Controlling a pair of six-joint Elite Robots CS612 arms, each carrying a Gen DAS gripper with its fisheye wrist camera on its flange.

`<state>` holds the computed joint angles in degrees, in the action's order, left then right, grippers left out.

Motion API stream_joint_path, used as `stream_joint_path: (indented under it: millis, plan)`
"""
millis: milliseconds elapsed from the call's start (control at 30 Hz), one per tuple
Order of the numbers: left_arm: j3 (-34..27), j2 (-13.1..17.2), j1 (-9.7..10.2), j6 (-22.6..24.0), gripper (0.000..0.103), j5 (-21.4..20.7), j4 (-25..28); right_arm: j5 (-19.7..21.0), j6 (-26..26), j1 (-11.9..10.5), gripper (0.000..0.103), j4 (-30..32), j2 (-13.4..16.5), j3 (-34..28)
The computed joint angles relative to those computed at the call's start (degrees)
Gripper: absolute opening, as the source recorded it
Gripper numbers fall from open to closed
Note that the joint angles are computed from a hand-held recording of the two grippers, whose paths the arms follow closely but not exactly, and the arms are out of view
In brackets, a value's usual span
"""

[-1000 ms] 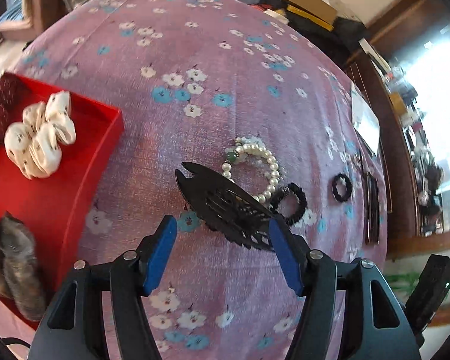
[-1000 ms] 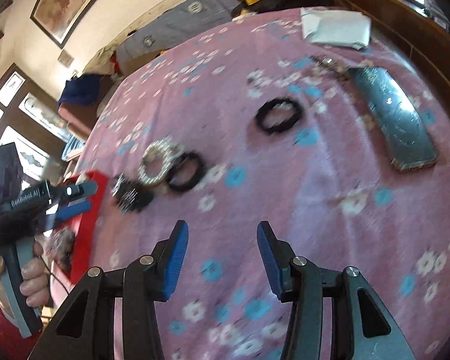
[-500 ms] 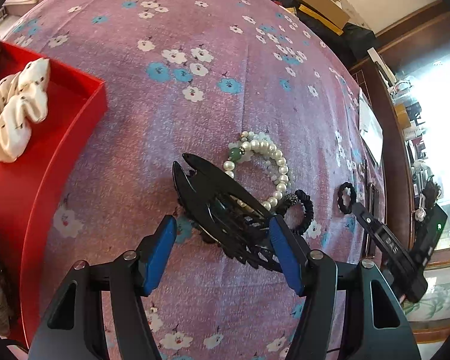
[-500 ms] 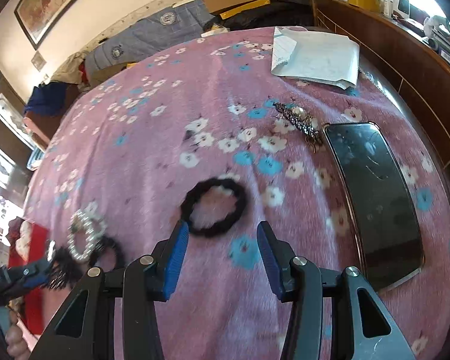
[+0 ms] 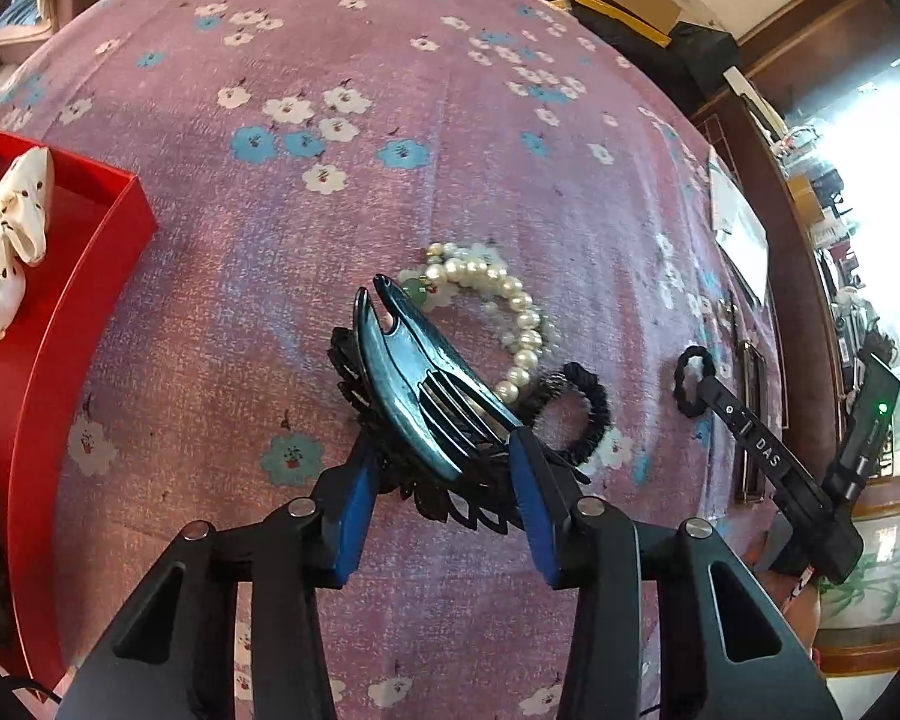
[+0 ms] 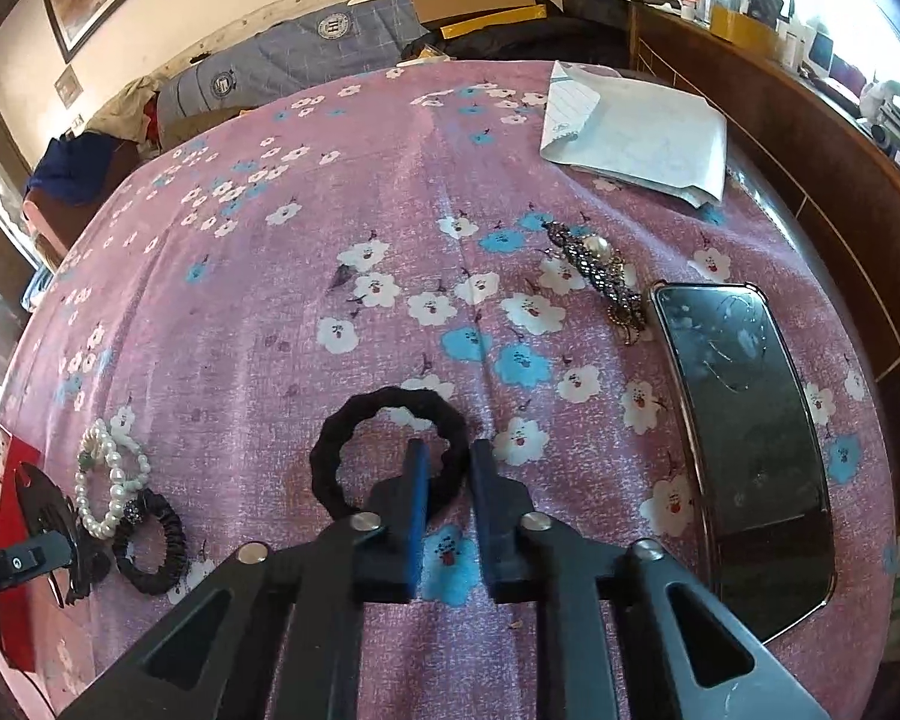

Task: Organize jewelry
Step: 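Grasp the black claw clip with left tool while right tool grasps black hair tie, then place the claw clip and hair tie into the red tray, opening both tools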

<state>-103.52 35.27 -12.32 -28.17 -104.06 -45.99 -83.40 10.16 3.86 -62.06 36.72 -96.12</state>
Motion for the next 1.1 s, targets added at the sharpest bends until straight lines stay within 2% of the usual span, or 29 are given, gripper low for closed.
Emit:
stream_joint_path:
  millis: [33, 300, 600, 700, 867, 1100]
  plan:
    - [-0.21, -0.14, -0.23, 0.55, 0.041, 0.52, 0.07, 0.45, 0.28, -0.18, 0.008, -0.05, 0.06, -0.23]
    - [-2.63, -1.45, -1.97, 5.70, 0.041, 5.65, 0.53, 4.18, 2.21, -0.92, 0.007, -0.06, 0.32, -3.32]
    - [-6.45, -2.60, -1.90, 8.14, 0.042, 7.16, 2.22, 6.30, 4.35, -0.62, 0.007, 1.55, 0.39, -6.97]
    - [-8.32, -2.93, -1.35, 8.95, 0.042, 8.94, 3.80, 7.31, 4.77, -0.35, 0.007, 2.21, 0.29, -8.07]
    - [-11.09, -3.70, 0.32, 10.63, 0.042, 15.51, 7.28, 9.17, 4.47, 0.78, 0.007, 2.15, -0.35, -8.90]
    - [-12.35, -4.41, 5.67, 9.30, 0.042, 21.38, 9.83, 11.95, 2.89, 4.01, 0.007, 0.39, -2.15, -7.22]
